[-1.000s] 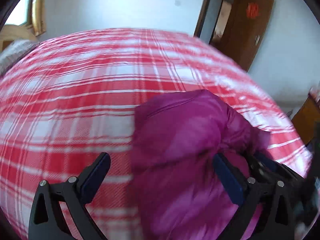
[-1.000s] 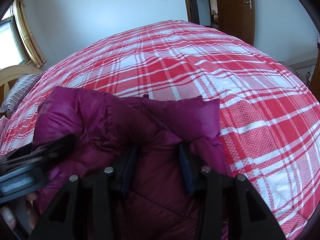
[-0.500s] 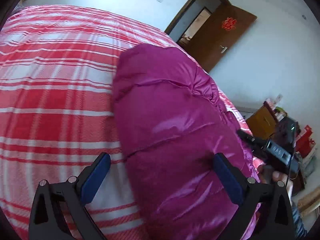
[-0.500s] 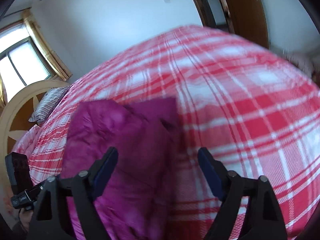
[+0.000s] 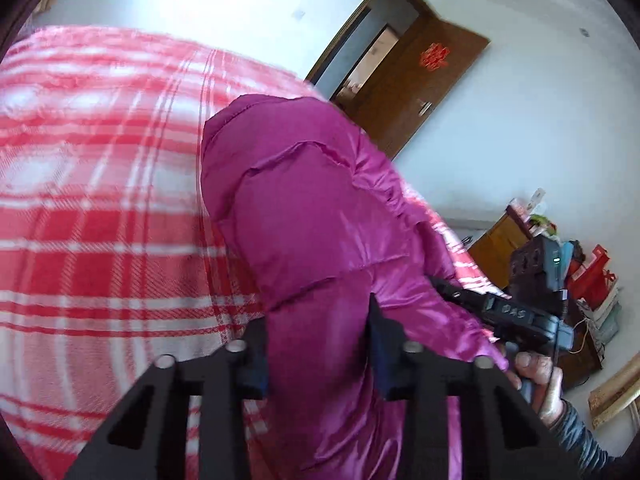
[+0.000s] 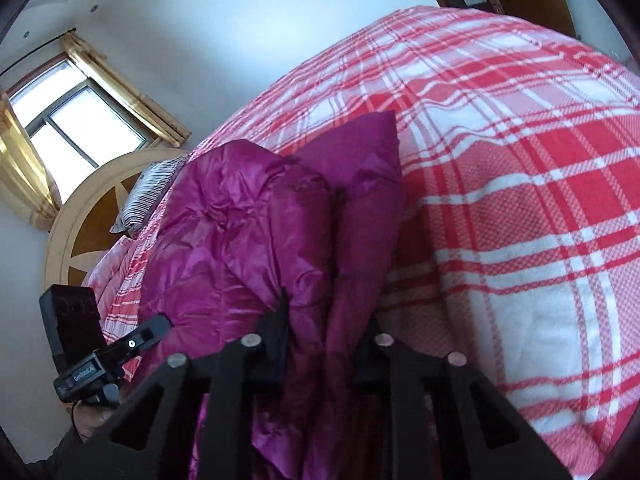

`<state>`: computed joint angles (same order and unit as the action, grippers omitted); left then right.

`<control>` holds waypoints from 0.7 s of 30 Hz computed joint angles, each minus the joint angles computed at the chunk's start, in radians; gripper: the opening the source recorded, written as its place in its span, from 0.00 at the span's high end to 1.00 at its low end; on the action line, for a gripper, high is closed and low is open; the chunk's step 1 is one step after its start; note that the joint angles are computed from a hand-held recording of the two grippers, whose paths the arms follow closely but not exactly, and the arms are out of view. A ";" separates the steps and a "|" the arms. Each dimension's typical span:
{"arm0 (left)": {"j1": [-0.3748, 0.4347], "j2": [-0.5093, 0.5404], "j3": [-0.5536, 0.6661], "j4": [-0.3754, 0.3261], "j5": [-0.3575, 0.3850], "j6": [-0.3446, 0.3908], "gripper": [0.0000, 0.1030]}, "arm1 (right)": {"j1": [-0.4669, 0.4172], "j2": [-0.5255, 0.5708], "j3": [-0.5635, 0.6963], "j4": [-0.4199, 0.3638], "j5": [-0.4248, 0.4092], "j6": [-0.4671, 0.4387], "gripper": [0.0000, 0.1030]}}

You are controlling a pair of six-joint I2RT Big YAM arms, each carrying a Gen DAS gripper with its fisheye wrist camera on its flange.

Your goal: Fold large clothes

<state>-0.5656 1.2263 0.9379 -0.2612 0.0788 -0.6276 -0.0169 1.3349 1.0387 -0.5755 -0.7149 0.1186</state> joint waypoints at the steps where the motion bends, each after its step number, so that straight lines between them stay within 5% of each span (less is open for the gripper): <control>1: -0.003 -0.021 -0.003 -0.009 -0.013 0.008 0.68 | 0.013 -0.017 -0.006 0.006 -0.007 0.008 0.80; 10: 0.053 -0.380 -0.086 -0.230 -0.210 0.054 0.68 | 0.288 -0.030 0.037 0.104 -0.037 0.147 0.82; 16: 0.233 -0.566 -0.163 -0.412 -0.258 0.085 0.68 | 0.525 0.118 0.177 0.158 0.003 0.215 0.82; 21: 0.385 -0.592 -0.222 -0.490 -0.237 0.106 0.63 | 0.655 0.249 0.292 0.142 0.044 0.230 0.82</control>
